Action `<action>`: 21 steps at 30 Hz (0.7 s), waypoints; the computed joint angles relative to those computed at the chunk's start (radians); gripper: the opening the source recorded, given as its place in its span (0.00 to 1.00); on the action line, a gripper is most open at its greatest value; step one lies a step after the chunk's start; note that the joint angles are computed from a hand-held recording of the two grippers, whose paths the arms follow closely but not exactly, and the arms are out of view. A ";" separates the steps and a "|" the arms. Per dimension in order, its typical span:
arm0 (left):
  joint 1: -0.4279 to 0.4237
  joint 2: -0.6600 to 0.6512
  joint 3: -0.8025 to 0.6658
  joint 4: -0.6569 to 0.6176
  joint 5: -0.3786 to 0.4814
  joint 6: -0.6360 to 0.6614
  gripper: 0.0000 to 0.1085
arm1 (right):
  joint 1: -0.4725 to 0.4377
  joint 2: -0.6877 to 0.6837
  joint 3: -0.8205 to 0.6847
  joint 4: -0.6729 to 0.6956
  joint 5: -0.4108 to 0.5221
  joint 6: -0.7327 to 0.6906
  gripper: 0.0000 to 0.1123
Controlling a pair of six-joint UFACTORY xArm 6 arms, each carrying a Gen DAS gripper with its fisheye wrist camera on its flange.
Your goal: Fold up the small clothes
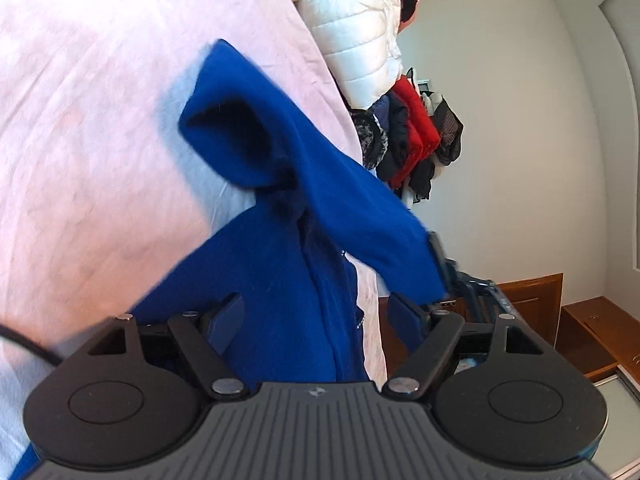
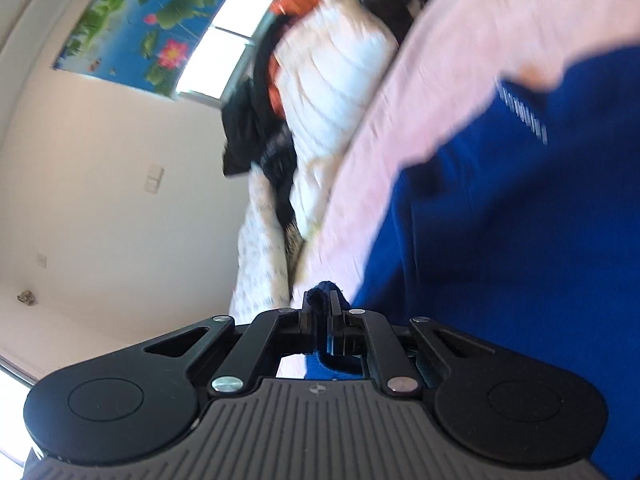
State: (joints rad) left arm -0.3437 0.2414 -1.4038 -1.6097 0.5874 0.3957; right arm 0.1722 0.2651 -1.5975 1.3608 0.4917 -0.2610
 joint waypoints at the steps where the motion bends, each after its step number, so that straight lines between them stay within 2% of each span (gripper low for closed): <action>1: -0.002 0.008 -0.011 0.004 -0.003 -0.008 0.73 | -0.018 0.002 -0.021 -0.024 -0.003 0.009 0.09; 5: -0.014 0.042 -0.058 0.055 -0.011 -0.057 0.73 | -0.105 -0.037 -0.051 -0.061 -0.017 0.022 0.09; 9: -0.025 0.045 -0.067 0.057 -0.020 -0.026 0.73 | -0.208 -0.178 0.112 -0.030 -0.067 -0.034 0.09; 13: -0.055 0.132 -0.202 0.119 -0.096 -0.063 0.73 | -0.305 -0.263 0.325 -0.210 -0.093 0.155 0.09; 15: -0.067 0.210 -0.322 0.197 -0.111 -0.150 0.73 | -0.312 -0.272 0.403 -0.263 -0.129 0.217 0.09; 17: -0.078 0.286 -0.439 0.241 -0.117 -0.194 0.73 | -0.313 -0.278 0.438 -0.186 -0.144 0.159 0.09; 19: -0.088 0.363 -0.558 0.379 -0.130 -0.289 0.73 | -0.303 -0.294 0.458 -0.091 -0.156 0.071 0.09; 21: -0.091 0.416 -0.640 0.420 -0.136 -0.312 0.73 | -0.299 -0.319 0.457 0.026 -0.170 -0.048 0.09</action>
State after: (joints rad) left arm -0.4347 0.6571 -2.0440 -1.1892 0.4516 0.0839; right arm -0.1270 -0.0535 -1.1401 1.3871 0.3219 -0.3095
